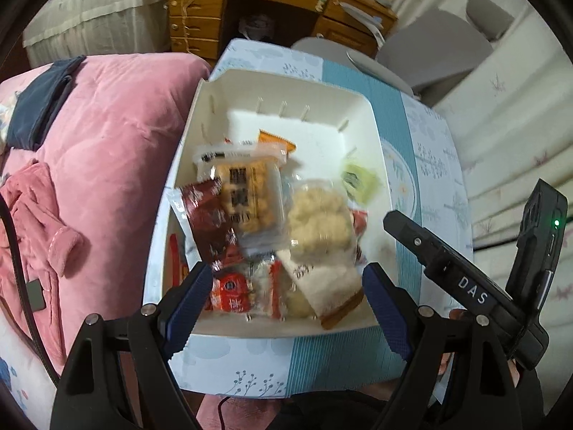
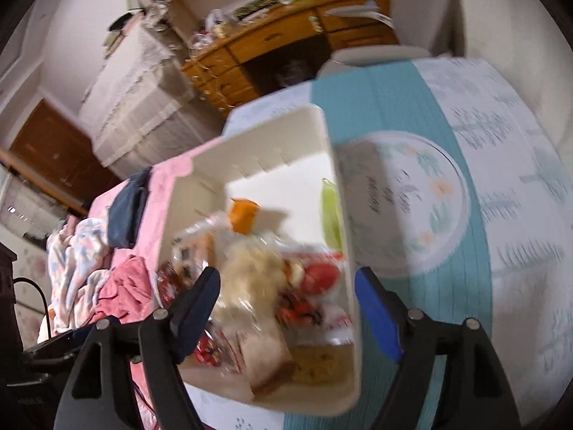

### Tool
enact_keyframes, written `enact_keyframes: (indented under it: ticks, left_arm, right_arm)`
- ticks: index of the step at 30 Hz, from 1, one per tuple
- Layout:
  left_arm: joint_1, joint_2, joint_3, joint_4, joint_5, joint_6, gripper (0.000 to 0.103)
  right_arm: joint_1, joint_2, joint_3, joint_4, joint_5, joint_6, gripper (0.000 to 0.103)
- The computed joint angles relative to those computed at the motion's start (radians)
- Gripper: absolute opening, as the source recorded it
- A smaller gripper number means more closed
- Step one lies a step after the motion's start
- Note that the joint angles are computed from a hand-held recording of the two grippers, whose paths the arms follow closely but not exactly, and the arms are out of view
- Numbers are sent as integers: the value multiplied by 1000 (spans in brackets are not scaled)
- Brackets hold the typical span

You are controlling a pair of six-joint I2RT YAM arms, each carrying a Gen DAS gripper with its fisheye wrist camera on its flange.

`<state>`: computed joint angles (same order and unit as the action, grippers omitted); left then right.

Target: Organize snacks

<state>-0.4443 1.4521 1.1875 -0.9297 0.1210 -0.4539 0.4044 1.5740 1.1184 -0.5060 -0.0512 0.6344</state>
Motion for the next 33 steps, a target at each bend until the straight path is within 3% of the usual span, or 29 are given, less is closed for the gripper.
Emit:
enact_keyframes:
  ticks: [6, 13, 22, 33]
  left_arm:
    - [-76, 6, -24, 17, 10, -12, 85]
    - [-221, -1, -20, 37, -52, -104, 85]
    - [-464, 38, 108, -50, -195, -357, 85]
    - [-730, 159, 426, -296, -436, -565, 85]
  right_arm:
    - [28, -123, -122, -86, 81, 81, 87]
    - [-14, -336, -264, -196, 58, 106, 87]
    - [-181, -531, -214, -491, -30, -97, 87]
    - [-412, -632, 4, -775, -146, -399, 87]
